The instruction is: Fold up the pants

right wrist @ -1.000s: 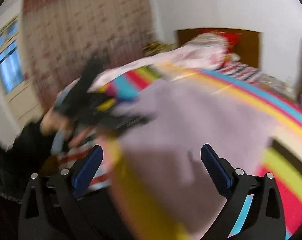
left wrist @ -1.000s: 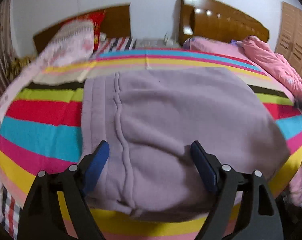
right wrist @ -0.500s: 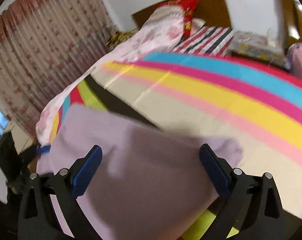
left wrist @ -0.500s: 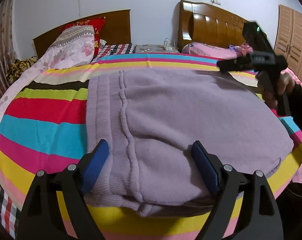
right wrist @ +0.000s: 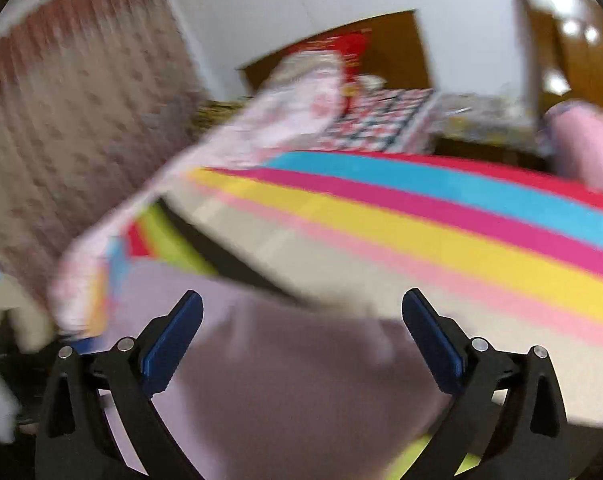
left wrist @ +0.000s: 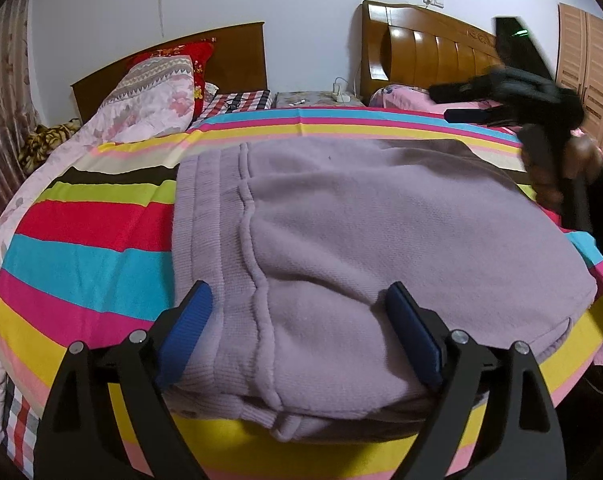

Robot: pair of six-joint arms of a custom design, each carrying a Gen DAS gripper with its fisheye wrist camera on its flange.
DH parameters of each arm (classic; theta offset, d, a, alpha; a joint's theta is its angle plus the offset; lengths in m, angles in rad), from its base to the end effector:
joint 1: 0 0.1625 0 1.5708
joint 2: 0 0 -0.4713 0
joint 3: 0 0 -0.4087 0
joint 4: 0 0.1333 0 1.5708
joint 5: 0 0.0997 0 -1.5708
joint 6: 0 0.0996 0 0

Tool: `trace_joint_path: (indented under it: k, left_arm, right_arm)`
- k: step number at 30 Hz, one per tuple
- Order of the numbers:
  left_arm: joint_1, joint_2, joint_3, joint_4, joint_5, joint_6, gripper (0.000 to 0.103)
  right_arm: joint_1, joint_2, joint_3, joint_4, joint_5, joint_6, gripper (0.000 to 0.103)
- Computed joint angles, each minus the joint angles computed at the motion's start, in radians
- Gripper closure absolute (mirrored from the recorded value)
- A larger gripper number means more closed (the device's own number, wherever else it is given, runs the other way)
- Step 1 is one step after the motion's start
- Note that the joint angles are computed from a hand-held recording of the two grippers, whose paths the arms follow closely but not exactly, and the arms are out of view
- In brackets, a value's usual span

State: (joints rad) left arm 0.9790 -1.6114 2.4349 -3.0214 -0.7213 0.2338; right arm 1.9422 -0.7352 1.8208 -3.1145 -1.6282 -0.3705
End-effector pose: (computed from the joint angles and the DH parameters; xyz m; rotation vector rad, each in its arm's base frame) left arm -0.0381 -0.4298 0.3389 0.6032 2.2037 -0.9033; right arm 0.3633 -0.5813 0.0720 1.0707 -2.8081 0.7007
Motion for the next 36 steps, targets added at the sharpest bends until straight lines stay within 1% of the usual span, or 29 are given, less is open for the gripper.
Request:
trace_joint_path:
  k: [2, 4, 5, 6, 7, 8, 9, 10, 11, 12, 13, 14, 15, 17, 18, 19, 20, 21, 22, 25, 26, 28, 29, 30, 31, 32, 33, 35, 36]
  left_arm:
    - [0.000, 0.001, 0.002, -0.006, 0.000, 0.004, 0.015]
    - [0.001, 0.004, 0.005, -0.023, -0.001, 0.013, 0.015]
    - [-0.001, 0.004, 0.009, -0.031, 0.000, 0.015, 0.015]
    - [0.000, 0.005, 0.013, -0.044, -0.001, 0.021, 0.015]
    - [0.000, 0.006, 0.013, -0.050, -0.002, 0.026, 0.015]
    - [0.001, 0.008, 0.015, -0.059, -0.003, 0.031, 0.015]
    - [0.001, 0.008, 0.017, -0.065, -0.003, 0.033, 0.015]
    - [0.001, 0.008, 0.019, -0.069, -0.004, 0.035, 0.015]
    - [0.000, 0.009, 0.021, -0.075, -0.004, 0.035, 0.015]
    - [0.000, 0.010, 0.023, -0.083, -0.004, 0.037, 0.015]
    - [-0.001, 0.012, 0.025, -0.090, -0.002, 0.039, 0.015]
    - [-0.003, 0.016, 0.027, -0.100, 0.004, 0.040, 0.015]
    - [-0.004, 0.019, 0.028, -0.105, 0.007, 0.040, 0.014]
    - [-0.008, 0.025, 0.031, -0.118, 0.017, 0.040, 0.014]
    - [-0.013, 0.028, 0.036, -0.125, 0.024, 0.037, 0.014]
    - [-0.014, 0.029, 0.037, -0.128, 0.026, 0.037, 0.014]
    - [-0.015, 0.029, 0.037, -0.128, 0.027, 0.036, 0.014]
    - [-0.015, 0.029, 0.037, -0.126, 0.028, 0.034, 0.014]
    - [-0.016, 0.030, 0.037, -0.123, 0.030, 0.031, 0.014]
    - [-0.021, 0.034, 0.034, -0.113, 0.045, 0.017, 0.013]
    - [-0.024, 0.035, 0.035, -0.110, 0.050, 0.011, 0.013]
    - [-0.028, 0.044, 0.036, -0.122, 0.062, 0.008, 0.013]
    - [-0.031, 0.046, 0.038, -0.124, 0.068, 0.004, 0.012]
    - [-0.034, 0.050, 0.038, -0.125, 0.074, -0.002, 0.012]
    - [-0.035, 0.051, 0.036, -0.119, 0.078, -0.009, 0.012]
    - [-0.037, 0.050, 0.033, -0.106, 0.081, -0.017, 0.012]
    - [-0.042, 0.049, 0.031, -0.090, 0.089, -0.026, 0.012]
    - [-0.068, 0.041, 0.031, -0.038, 0.138, -0.071, 0.009]
    - [-0.093, 0.036, 0.036, 0.000, 0.188, -0.118, 0.001]
  right_arm:
    - [0.025, -0.017, 0.037, 0.055, -0.001, -0.076, 0.004]
    - [0.054, -0.019, 0.076, 0.093, -0.049, -0.124, 0.004]
    - [0.065, -0.014, 0.098, 0.063, -0.092, -0.138, 0.004]
    - [0.083, -0.010, 0.132, -0.008, -0.152, -0.162, 0.004]
    - [0.097, -0.001, 0.147, -0.060, -0.194, -0.162, 0.005]
    - [0.103, 0.005, 0.158, -0.100, -0.243, -0.144, 0.005]
    - [0.118, 0.003, 0.173, -0.160, -0.308, -0.099, 0.005]
    - [0.128, -0.003, 0.198, -0.223, -0.343, -0.067, 0.005]
    - [0.135, -0.011, 0.228, -0.291, -0.354, -0.035, 0.005]
    - [0.135, -0.031, 0.275, -0.365, -0.323, 0.005, 0.005]
    - [0.128, -0.047, 0.310, -0.403, -0.276, 0.032, 0.004]
    - [0.124, -0.067, 0.350, -0.420, -0.230, 0.055, 0.004]
    - [0.130, -0.070, 0.373, -0.413, -0.207, 0.063, 0.004]
    - [0.151, -0.074, 0.419, -0.396, -0.220, 0.048, 0.004]
    - [0.164, -0.057, 0.437, -0.410, -0.249, 0.030, 0.004]
    - [0.176, -0.020, 0.432, -0.459, -0.283, 0.006, 0.004]
    - [0.175, 0.002, 0.452, -0.525, -0.296, -0.027, 0.004]
    - [0.172, 0.011, 0.458, -0.548, -0.297, -0.039, 0.004]
    - [0.165, 0.009, 0.459, -0.545, -0.292, -0.040, 0.004]
    - [0.167, -0.029, 0.464, -0.502, -0.282, 0.030, 0.004]
    - [0.164, -0.037, 0.469, -0.514, -0.260, 0.043, 0.004]
    - [0.161, -0.025, 0.481, -0.573, -0.228, 0.031, 0.004]
    - [0.161, -0.020, 0.474, -0.569, -0.222, 0.021, 0.004]
    - [0.161, -0.017, 0.466, -0.522, -0.227, 0.017, 0.004]
    - [0.160, -0.010, 0.453, -0.493, -0.247, 0.008, 0.004]
    - [0.173, 0.004, 0.450, -0.503, -0.282, -0.026, 0.004]
    - [0.185, 0.004, 0.443, -0.483, -0.305, -0.031, 0.004]
    - [0.209, -0.034, 0.445, -0.401, -0.329, 0.007, 0.004]
    - [0.212, -0.057, 0.456, -0.376, -0.312, 0.024, 0.004]
